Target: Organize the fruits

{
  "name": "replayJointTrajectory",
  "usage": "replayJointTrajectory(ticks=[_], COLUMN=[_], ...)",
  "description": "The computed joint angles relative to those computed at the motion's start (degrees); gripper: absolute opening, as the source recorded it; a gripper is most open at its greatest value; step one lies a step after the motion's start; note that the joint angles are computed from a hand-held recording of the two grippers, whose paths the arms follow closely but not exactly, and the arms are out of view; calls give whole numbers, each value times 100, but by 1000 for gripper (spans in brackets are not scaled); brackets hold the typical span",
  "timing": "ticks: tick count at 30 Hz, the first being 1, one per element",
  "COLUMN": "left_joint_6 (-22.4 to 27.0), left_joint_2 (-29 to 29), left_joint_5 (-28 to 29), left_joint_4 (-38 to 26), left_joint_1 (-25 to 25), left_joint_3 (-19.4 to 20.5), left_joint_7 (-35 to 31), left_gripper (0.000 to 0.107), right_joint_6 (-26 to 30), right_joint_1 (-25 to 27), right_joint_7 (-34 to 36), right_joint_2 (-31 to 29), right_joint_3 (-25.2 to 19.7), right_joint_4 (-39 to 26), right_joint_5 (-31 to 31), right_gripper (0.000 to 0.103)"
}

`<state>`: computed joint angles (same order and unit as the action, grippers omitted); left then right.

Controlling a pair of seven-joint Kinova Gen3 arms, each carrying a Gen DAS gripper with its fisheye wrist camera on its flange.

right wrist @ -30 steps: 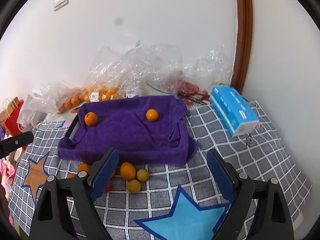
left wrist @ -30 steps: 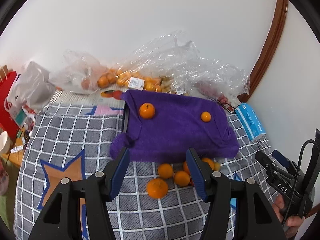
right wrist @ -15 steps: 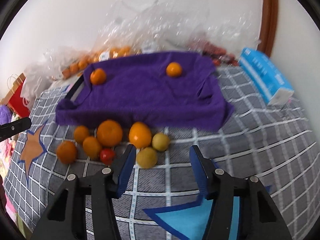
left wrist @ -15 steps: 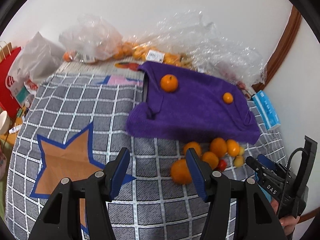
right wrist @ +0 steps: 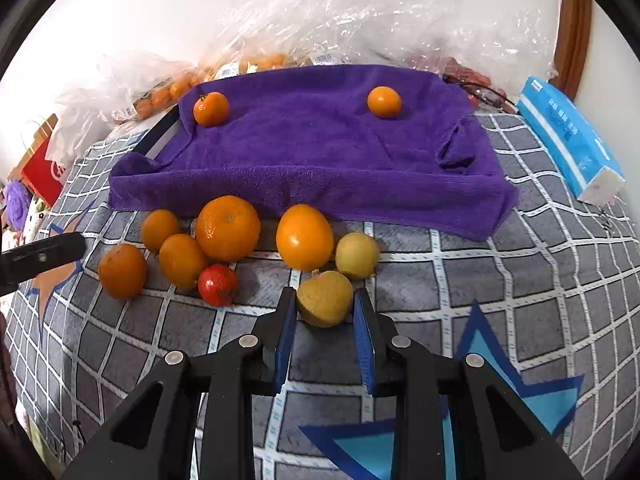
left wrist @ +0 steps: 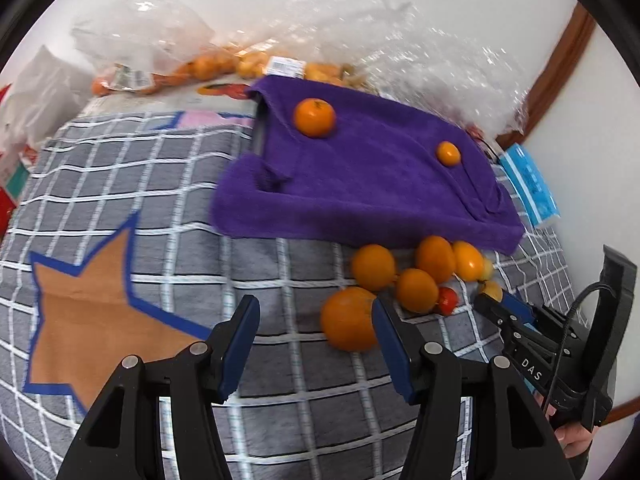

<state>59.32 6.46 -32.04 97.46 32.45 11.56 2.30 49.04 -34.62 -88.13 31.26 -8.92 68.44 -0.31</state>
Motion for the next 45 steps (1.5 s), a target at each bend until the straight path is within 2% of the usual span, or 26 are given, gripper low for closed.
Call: replayJointTrajectory(ticks=[5,11,13,14,15,21,34,45], left_joint_6=[-218,-203,-81,4,86,107,752,1238], left_joint_2=[233,508,565,608,643,513,19,-121], left_joint_5=[233,497,449,483,491,639,-69,-582], left_joint_4=[-131,-298,-378,-450,-505,-497,-672,-996], left_joint_1=[-55,-6,78,85,105,115,387,464], left_joint_3=[-41,-197,-234,-241,-255,-300,26,246], left_joint_7=[-404,-673,-681,-764,-817,-924,-186,18], left_gripper=[56,56,54,50,40,40,40,40], right_joint_6=[-73,-134,-140,-139,-145,-183,-234,-166], right_joint_1=[-25,38,30,18,17,-7,-110,-194], right_joint_7=[-178,-439,-532,-572,-598,-756,-941,-1097], right_joint_2=[-142,-305,-384,-407,-439,-643,-1005,-1116], right_joint_3=[133,184,205,209,207,191,130,133], right_joint_4=[164,332,400,412,432,484,403,175], right_joint_5=[178,277,339,374,403,534,749,877], right_gripper=[28,28,28,28,28,28,28,28])
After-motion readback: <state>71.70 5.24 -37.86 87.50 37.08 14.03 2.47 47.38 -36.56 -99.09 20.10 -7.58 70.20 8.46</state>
